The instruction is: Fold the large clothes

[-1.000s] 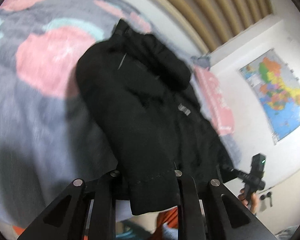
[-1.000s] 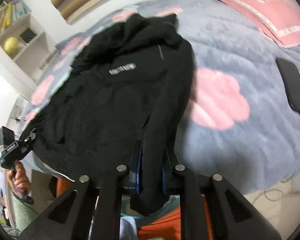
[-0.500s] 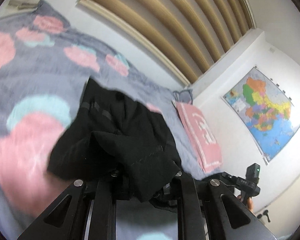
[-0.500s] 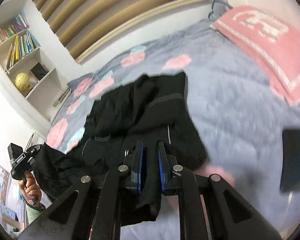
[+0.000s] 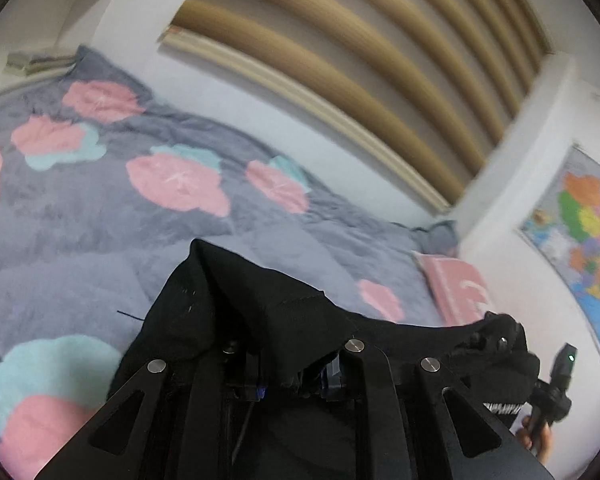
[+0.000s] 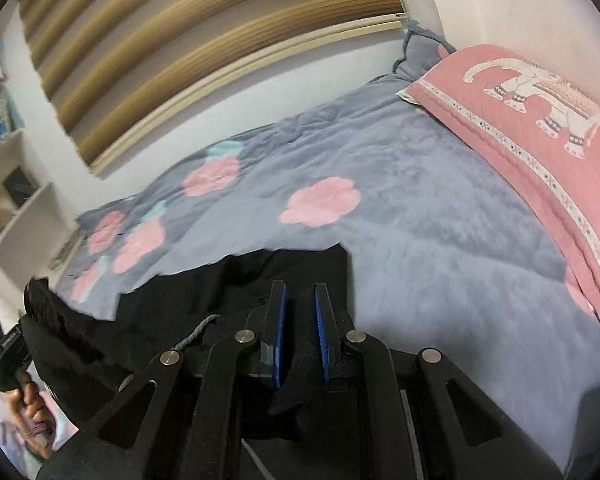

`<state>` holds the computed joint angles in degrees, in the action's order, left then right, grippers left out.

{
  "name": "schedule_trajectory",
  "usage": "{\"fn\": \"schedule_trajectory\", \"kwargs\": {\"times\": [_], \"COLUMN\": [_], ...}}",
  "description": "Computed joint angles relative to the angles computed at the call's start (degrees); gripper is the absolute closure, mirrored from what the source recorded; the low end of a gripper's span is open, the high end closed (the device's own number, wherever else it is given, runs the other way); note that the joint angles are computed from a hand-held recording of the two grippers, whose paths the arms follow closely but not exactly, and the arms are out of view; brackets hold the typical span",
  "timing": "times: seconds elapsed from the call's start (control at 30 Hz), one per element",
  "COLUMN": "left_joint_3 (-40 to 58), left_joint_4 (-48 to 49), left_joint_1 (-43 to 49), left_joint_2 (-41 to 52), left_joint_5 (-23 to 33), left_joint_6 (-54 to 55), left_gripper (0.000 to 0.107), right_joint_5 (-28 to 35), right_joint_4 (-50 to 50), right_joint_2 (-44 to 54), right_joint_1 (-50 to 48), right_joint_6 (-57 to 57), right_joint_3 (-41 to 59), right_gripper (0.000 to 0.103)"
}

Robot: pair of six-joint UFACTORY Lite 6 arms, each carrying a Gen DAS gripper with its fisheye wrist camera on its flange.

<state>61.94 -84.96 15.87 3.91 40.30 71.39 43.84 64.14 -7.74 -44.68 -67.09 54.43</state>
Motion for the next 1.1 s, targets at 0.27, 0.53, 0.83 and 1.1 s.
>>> {"fn": "schedule_trajectory", "kwargs": {"times": [0.27, 0.53, 0.83, 1.1], "left_joint_3": [12.12, 8.13, 7.51, -1.39], "left_joint_4": [-9.54, -32.37, -5.50, 0.99], "left_joint_1": [-7.64, -11.64, -6.76, 8.42], "left_joint_2": [27.21, 28.62, 21.50, 1.72], "left_joint_5": [-10.84, -14.73, -8.75, 8.92], "left_joint_6": [8.56, 34.05, 15.99, 20.93], "left_gripper": [0.086, 0.085, 0.072, 0.022], "right_joint_5": [-34.84, -12.79, -0.47, 2.86], "right_joint_4": [18.96, 21.78, 20.27, 18.34], "right_joint_2": [23.80, 44.97, 32.03, 11.74], "right_joint_1": [18.09, 4.93, -2.18, -3.03], "right_joint_6": [-18.41, -18.09, -23.12, -34.75], "right_joint_3": [3.64, 15.89, 6.48, -2.50], "right_gripper": [0.074, 0.073, 0.069, 0.023]}}
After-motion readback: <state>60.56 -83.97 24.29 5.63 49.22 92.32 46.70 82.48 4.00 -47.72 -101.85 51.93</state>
